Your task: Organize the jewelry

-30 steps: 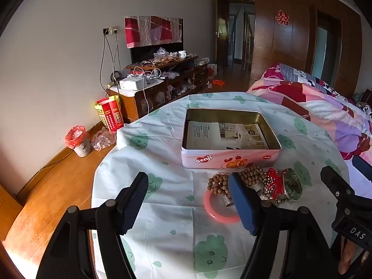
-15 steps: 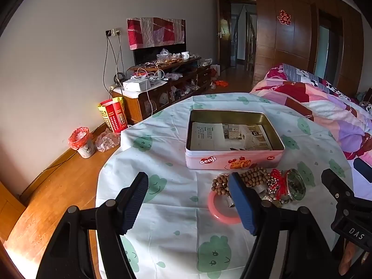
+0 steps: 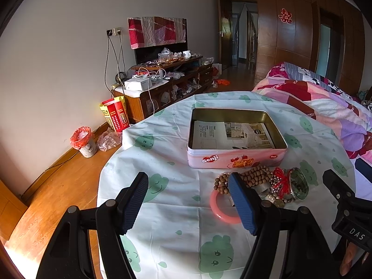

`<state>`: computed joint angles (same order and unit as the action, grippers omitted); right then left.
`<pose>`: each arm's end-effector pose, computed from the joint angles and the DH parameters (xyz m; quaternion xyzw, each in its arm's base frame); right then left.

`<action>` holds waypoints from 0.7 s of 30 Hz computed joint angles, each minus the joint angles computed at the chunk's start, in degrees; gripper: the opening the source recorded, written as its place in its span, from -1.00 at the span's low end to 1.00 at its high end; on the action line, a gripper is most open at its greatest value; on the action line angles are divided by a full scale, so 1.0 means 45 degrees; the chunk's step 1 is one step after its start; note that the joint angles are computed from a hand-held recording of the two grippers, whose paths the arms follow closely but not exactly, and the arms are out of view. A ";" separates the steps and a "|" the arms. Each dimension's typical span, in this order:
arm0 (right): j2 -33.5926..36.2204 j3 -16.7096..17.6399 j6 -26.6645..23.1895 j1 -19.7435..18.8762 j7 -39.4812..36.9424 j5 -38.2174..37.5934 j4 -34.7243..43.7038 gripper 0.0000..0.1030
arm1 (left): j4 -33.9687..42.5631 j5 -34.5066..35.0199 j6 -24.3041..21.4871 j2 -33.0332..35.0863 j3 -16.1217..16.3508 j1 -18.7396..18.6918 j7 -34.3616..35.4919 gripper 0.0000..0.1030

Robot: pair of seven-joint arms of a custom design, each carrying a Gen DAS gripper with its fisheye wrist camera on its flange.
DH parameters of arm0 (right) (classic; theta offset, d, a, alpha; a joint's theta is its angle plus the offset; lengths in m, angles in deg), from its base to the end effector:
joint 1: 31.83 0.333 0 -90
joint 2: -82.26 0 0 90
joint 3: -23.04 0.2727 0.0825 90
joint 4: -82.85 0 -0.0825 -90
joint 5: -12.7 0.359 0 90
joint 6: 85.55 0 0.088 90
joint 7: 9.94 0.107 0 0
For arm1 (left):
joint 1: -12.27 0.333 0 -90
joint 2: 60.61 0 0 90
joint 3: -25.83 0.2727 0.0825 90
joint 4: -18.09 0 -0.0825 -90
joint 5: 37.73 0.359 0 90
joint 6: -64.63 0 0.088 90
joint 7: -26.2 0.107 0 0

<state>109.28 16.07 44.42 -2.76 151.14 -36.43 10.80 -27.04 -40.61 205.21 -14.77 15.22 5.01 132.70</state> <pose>0.6448 0.2625 0.5283 -0.4755 0.7449 -0.3941 0.2524 0.7327 -0.1633 0.5425 -0.4767 0.7669 -0.3527 0.2454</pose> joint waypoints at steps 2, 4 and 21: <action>-0.0022 -0.0013 0.0005 0.0013 0.0068 -0.0025 -0.0081 1.00 | -0.0003 0.0057 0.0007 0.0014 0.0046 -0.0047 -0.0068 0.39; -0.0056 0.0007 0.0035 -0.0015 0.0087 0.0006 -0.0158 1.00 | 0.0109 0.0074 -0.0058 0.0079 0.0044 -0.0048 -0.0072 0.39; 0.0051 0.0025 -0.0106 -0.0071 -0.0108 0.0278 0.0036 1.00 | 0.0353 0.0152 -0.0176 0.0230 0.0079 -0.0078 -0.0106 0.39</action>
<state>109.51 16.18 43.95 -3.08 150.66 -35.18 10.97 -25.45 -39.93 204.41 -13.74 15.57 4.66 132.22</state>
